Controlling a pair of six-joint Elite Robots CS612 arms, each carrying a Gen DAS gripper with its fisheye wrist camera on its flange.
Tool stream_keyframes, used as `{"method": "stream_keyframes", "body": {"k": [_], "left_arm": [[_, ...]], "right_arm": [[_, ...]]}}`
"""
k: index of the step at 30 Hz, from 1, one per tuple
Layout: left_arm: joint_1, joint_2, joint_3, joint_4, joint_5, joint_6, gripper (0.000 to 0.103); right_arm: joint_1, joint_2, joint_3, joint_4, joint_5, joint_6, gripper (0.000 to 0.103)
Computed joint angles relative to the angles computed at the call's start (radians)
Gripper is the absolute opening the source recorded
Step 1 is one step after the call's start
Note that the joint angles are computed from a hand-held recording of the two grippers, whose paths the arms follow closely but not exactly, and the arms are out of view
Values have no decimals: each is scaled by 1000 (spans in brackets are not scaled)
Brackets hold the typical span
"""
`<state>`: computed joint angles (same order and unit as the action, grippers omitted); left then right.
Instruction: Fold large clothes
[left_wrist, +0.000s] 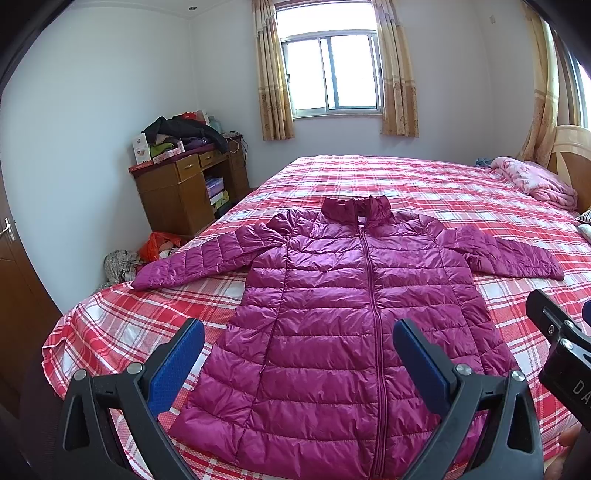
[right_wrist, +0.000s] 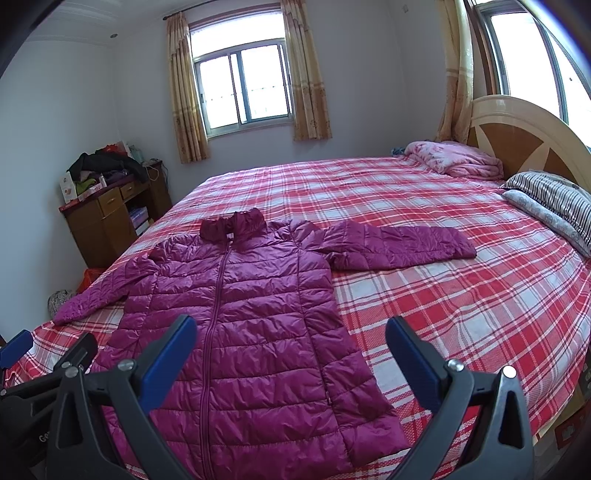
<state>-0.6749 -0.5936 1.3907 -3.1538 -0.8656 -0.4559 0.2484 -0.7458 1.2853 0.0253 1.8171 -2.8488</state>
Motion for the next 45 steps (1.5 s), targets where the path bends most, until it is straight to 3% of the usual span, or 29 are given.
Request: {"method": "stream_keyframes", "body": {"k": [7,17,20,25,28,30,31,33,34,41,45], "left_arm": [[5,6,-7,4,-19,-1,102],[38,45,-59,29,-92,-16,102],[60,69,-105,69,-134,-24,102],[96,123,-215,133,-141,-30,102],[122,163,-296,160,-167,-15,102],[143,190,-355,199,-206,-27,102],[154,203,-384,222,-229,-36,102],[175,235,-442,251,-270,-49,102],[183,249,-467,264,-279,-57,102],[214,335,-588,288,-286,-109,102],[215,375,-634,287,-238,-120,102]], "right_arm": [[-12,28,-48,60,-21,10,103],[-34,111,-182,162,24,-9,103],[-45,149,-248,218,30,-10,103],[-70,209,-349,283,9,-18,103],[-83,255,-429,337,37,-38,103],[-107,274,-461,353,-5,-28,103],[-126,275,-460,350,-52,2,103],[-170,257,-414,296,-148,96,90],[-188,260,-412,296,-161,141,87],[-302,263,-365,300,-98,474,82],[-351,300,-419,331,-174,603,82]]}}
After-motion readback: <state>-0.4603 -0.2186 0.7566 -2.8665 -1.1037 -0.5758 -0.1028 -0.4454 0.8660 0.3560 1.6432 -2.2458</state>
